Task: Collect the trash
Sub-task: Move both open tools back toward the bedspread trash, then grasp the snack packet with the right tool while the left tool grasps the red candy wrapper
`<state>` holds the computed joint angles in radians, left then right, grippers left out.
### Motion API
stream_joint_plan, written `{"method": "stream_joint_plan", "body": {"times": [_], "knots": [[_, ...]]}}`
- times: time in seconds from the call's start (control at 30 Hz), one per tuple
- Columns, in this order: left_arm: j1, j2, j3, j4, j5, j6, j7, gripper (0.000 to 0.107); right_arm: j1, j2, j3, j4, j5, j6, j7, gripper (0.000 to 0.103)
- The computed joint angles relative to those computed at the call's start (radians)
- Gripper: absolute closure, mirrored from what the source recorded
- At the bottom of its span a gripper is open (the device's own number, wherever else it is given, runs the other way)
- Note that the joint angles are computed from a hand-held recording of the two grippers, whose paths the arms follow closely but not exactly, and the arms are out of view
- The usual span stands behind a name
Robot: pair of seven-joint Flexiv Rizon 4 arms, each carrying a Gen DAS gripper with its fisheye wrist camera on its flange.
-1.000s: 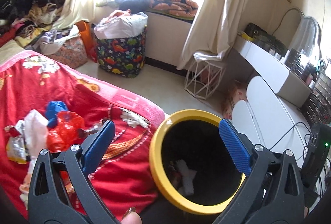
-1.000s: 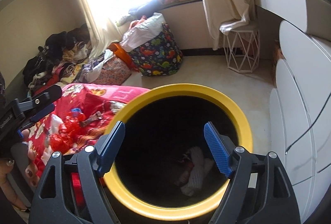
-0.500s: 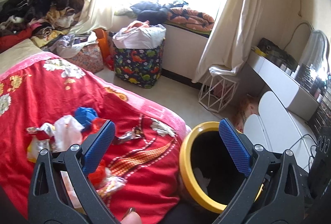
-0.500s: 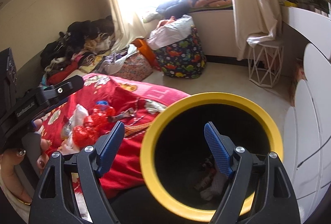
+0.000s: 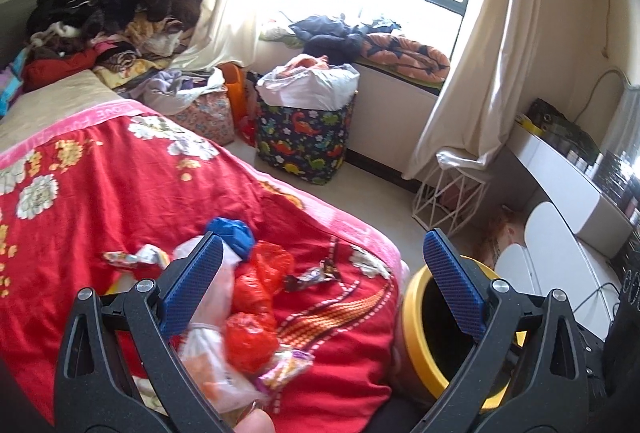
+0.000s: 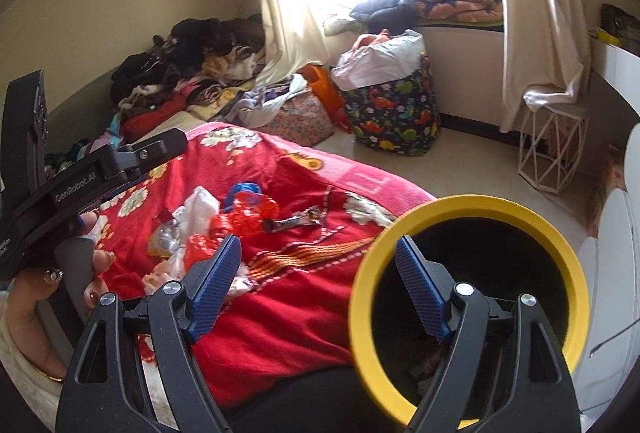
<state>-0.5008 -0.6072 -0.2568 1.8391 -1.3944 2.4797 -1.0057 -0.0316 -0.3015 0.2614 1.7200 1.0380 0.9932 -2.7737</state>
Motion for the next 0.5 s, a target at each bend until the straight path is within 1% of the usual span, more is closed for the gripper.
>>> {"method": "stream_joint_plan", "body": {"times": [0.3, 0.5], "knots": [[0.018, 0.053, 0.028, 0.109, 0.013, 0.004, -0.107, 0.014, 0.042, 0.003, 0.021, 0.011, -0.024, 0.003, -0.012, 0.026], [0.028, 0.084, 0.045, 0.173, -0.011, 0.016, -0.169, 0.014, 0.08, -0.006, 0.031, 0.029, -0.059, 0.024, -0.006, 0.026]]}}
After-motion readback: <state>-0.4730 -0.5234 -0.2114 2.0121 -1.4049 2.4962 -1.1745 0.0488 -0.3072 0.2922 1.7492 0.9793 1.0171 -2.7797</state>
